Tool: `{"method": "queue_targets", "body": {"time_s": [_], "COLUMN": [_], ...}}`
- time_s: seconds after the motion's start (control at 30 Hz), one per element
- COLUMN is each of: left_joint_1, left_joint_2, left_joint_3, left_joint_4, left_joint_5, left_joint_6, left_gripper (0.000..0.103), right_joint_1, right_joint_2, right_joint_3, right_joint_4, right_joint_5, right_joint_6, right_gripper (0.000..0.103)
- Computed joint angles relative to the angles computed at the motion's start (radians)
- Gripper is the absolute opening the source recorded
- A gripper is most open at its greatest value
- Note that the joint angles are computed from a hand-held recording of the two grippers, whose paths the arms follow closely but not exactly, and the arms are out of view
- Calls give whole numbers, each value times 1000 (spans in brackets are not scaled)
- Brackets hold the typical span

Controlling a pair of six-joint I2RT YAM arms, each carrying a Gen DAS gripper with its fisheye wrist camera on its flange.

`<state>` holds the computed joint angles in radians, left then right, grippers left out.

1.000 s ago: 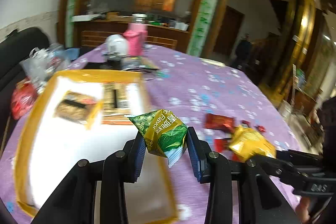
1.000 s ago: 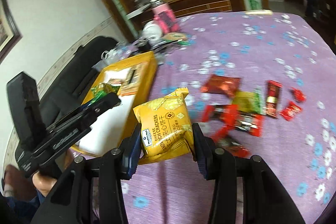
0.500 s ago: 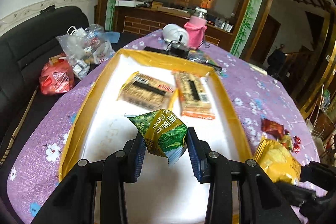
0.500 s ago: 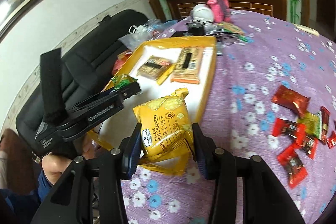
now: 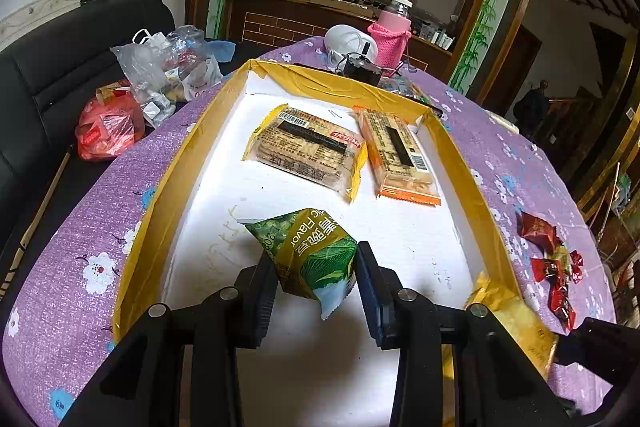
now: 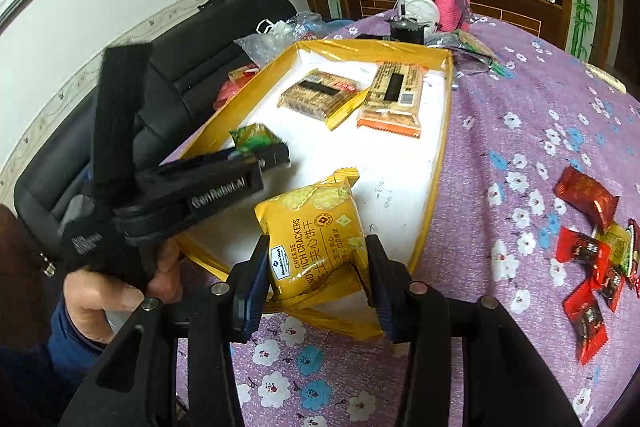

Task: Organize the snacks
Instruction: 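Carry both packs over the box and release the yellow pack from the right tool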

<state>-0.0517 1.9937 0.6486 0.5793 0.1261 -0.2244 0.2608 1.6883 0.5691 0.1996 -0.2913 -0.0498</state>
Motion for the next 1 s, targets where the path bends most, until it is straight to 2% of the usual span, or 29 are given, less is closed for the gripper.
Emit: {"method": "queue_targets", "body": {"time_s": [0.2,0.47,0.87,1.0], "left_joint_1": [-7,-19,-21,-23], "left_joint_2": [11,19,26,30], "left_joint_3": [18,50,56,59], "left_joint_4": [-28,-74,-79,-76], "left_joint_5": [-4,-20,-24,-26], "left_joint_6": [6,16,19,19], "left_gripper": [40,40,41,41], "right_joint_1": [21,12,115,110], "right_joint_2": [59,114,164,167], "right_joint_3": [-4,26,26,19], "right_joint_4": [55,70,148,163], "right_joint_5": [9,6,163,159], "right_joint_6": [12,22,0,0], "right_gripper": [44,44,45,45]}}
